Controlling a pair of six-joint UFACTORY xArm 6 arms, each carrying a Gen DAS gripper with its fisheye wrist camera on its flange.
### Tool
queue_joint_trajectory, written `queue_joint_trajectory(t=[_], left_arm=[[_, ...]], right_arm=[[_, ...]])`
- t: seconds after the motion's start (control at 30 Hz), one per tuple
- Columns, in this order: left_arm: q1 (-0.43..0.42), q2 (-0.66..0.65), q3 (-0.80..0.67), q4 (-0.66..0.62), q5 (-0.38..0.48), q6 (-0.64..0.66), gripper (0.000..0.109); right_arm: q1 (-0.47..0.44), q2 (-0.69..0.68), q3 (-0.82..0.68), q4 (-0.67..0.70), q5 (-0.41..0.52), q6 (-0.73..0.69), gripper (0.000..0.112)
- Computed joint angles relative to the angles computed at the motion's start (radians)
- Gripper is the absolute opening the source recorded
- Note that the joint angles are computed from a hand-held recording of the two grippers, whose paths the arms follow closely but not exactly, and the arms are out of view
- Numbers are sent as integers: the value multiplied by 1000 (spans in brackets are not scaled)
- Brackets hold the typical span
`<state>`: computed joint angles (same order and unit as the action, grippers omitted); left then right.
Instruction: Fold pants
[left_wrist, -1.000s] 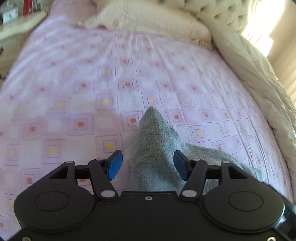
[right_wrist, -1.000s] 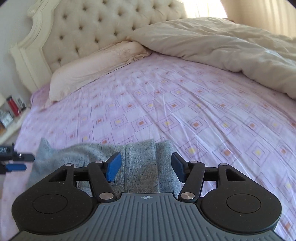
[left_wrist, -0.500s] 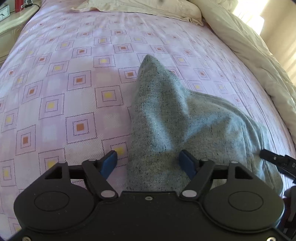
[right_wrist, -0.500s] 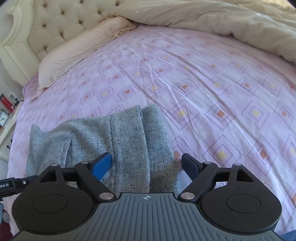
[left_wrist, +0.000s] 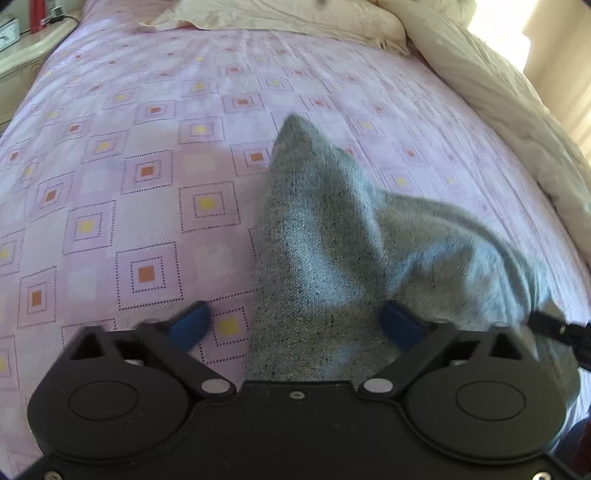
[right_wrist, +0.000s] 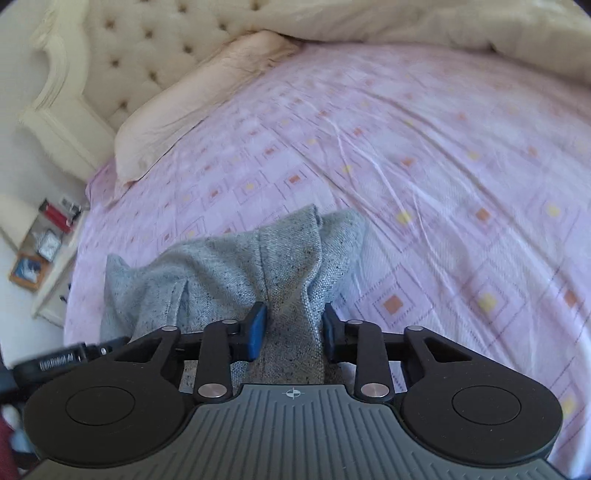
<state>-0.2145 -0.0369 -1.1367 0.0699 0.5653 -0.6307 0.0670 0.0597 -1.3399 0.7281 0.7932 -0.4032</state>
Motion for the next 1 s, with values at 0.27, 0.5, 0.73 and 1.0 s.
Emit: queue_joint_trajectory(t=[0.27, 0.5, 0.73, 1.0], left_arm=[[-10, -80, 20, 29, -2, -78, 13], [78, -123, -20, 63, 37, -26, 12], [234, -46, -117, 65, 80, 20, 12], [295, 79, -173, 19, 164, 51, 44]], right_arm=[[58, -51, -22, 28, -58, -122, 25], [180, 177, -343, -29, -8, -99, 25], [282, 454, -721, -115, 94, 29, 25], [314, 576, -834, -377, 153, 201, 39]])
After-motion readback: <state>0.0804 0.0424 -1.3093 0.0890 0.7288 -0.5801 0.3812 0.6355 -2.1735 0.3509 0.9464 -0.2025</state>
